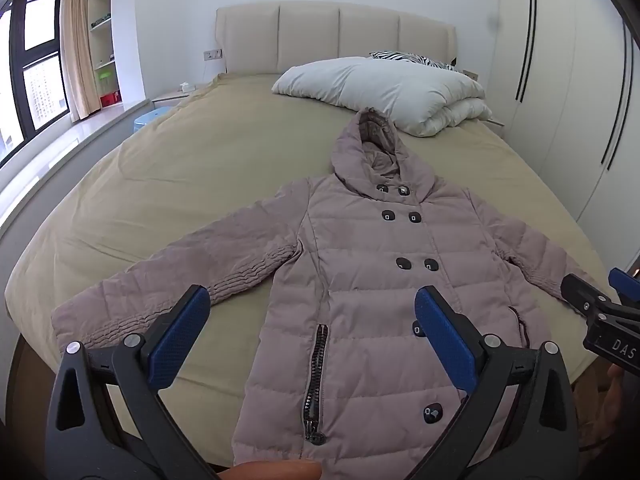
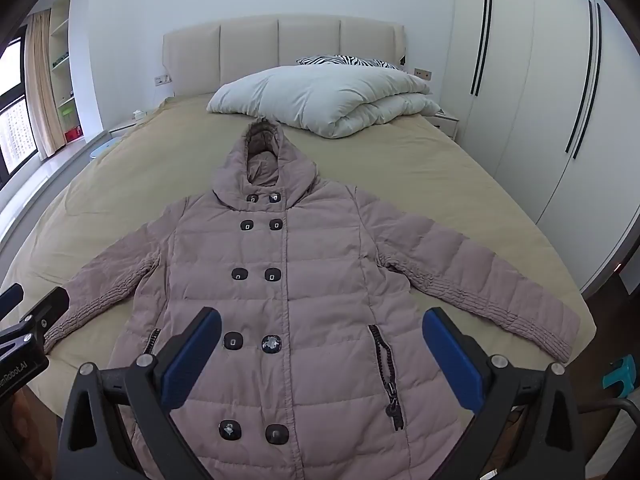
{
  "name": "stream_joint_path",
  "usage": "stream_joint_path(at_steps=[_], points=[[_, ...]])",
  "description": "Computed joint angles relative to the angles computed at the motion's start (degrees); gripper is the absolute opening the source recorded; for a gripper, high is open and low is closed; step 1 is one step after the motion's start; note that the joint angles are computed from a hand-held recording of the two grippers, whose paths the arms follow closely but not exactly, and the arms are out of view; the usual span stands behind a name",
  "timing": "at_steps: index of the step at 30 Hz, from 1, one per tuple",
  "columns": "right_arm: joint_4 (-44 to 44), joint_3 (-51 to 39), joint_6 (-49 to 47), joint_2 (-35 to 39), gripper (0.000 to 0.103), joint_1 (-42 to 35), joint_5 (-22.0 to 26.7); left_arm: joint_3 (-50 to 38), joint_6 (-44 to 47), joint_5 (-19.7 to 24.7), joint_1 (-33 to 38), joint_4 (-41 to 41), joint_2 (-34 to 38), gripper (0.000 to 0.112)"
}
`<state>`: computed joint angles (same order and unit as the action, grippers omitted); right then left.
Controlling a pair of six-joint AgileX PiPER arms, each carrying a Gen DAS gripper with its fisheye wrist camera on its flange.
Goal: Fold large clothes
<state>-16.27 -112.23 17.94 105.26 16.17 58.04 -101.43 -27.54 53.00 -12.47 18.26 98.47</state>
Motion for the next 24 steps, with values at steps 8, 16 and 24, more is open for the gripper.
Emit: stream_joint_path(at_steps=[8,16,24], points=[[-0.09,0.16,0.09,0.03,0.103,0.09,-0.11,1.52,-0.44,-0.63,-0.12,0.28,-0.75,0.103],[-0.2,0.32,0.19,0.0,0.103,0.16,-0.21,1.24,-0.39,-0.36,-0.12,0.22,-0.59,0.103],[-0.16,0.47,0.19,-0.02,0.103,0.17,-0.22,1.3,-0.32,-0.34,-0.1,0.14,-0.64,0.103]])
